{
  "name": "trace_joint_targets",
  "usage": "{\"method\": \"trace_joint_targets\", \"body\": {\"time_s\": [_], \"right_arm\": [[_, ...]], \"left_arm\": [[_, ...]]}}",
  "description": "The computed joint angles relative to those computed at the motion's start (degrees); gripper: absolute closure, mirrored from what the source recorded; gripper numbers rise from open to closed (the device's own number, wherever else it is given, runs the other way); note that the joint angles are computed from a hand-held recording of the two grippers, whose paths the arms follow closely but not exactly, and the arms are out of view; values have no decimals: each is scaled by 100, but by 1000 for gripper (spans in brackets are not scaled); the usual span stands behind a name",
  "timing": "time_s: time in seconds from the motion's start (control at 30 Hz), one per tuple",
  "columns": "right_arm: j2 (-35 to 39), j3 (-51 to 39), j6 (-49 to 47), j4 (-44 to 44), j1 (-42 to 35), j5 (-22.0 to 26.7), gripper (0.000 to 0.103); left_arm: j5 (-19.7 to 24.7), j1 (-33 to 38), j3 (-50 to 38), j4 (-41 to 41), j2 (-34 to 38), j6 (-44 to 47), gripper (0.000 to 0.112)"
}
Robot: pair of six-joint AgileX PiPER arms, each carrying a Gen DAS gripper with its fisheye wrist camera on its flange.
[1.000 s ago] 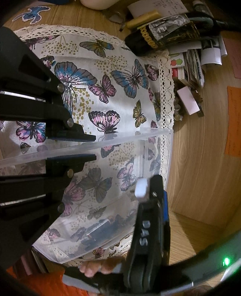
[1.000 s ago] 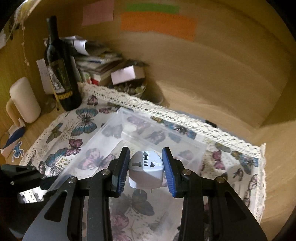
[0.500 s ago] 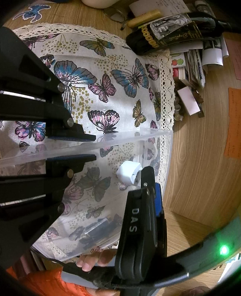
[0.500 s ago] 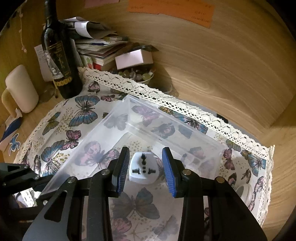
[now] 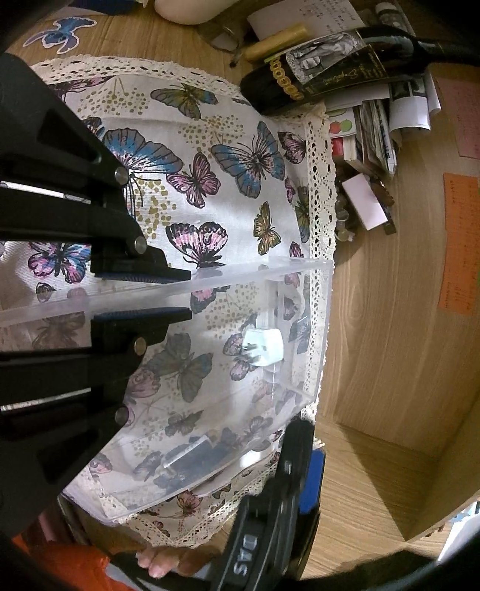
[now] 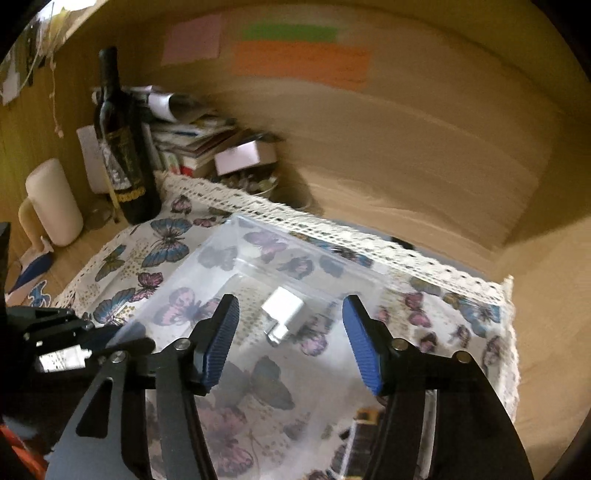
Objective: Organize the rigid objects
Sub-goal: 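Carry the white adapter into the box and open the right tool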
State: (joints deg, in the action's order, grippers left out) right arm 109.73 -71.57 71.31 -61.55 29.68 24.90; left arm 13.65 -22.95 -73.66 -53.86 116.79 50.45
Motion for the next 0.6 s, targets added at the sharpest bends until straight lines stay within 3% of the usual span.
{"method": "trace_joint_targets", "body": {"time_s": [0.23, 0.47, 0.6], "right_arm": [[-781, 1245, 2013, -1528, -51, 381, 39], [-1298, 2186, 2954, -1917, -233, 779, 39], [-1533, 2691, 3539, -2110, -508, 657, 34]], "left_arm": [[-150, -83, -18, 683, -10, -593, 103], [-85, -96, -97, 1259, 8, -1219, 104], [-123, -118, -87, 1403, 1, -1431, 104]]}}
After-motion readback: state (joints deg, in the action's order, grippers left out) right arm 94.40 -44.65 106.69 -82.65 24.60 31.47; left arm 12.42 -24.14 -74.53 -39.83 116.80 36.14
